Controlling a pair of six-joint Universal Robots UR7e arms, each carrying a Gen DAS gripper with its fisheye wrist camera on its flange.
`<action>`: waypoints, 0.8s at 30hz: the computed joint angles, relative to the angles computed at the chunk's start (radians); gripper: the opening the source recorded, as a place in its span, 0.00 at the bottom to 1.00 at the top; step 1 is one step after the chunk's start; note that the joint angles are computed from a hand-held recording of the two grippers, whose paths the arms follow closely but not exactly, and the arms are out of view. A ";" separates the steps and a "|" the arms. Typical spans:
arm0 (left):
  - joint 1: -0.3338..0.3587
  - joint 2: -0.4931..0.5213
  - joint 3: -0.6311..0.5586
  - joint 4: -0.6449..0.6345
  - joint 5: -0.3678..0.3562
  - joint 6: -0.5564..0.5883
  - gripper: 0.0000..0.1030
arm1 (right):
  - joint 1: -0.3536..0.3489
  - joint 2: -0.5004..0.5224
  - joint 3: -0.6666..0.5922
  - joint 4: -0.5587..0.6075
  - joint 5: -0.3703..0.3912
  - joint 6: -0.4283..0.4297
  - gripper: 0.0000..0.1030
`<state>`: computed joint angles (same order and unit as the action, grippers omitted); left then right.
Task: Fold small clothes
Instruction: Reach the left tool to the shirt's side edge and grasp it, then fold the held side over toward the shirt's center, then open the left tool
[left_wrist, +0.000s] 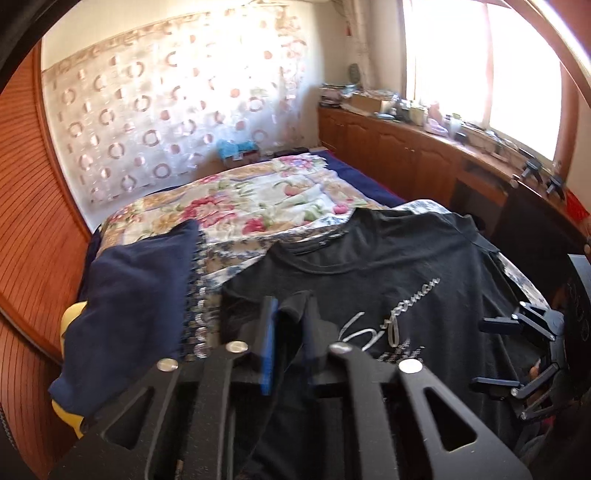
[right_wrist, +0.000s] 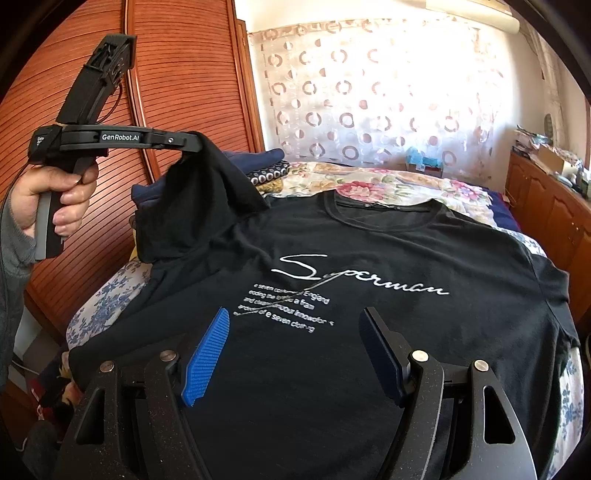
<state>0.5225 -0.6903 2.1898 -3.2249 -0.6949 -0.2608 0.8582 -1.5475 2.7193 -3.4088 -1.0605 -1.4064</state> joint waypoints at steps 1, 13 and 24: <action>-0.007 0.000 0.009 -0.021 -0.010 0.008 0.27 | -0.001 -0.001 -0.002 0.001 -0.002 0.002 0.72; -0.054 -0.038 0.198 -0.068 0.068 -0.162 0.75 | 0.032 0.040 -0.011 -0.042 -0.034 0.038 0.72; 0.044 0.061 0.283 -0.276 0.002 -0.238 0.51 | 0.175 0.090 -0.101 -0.032 -0.152 0.072 0.72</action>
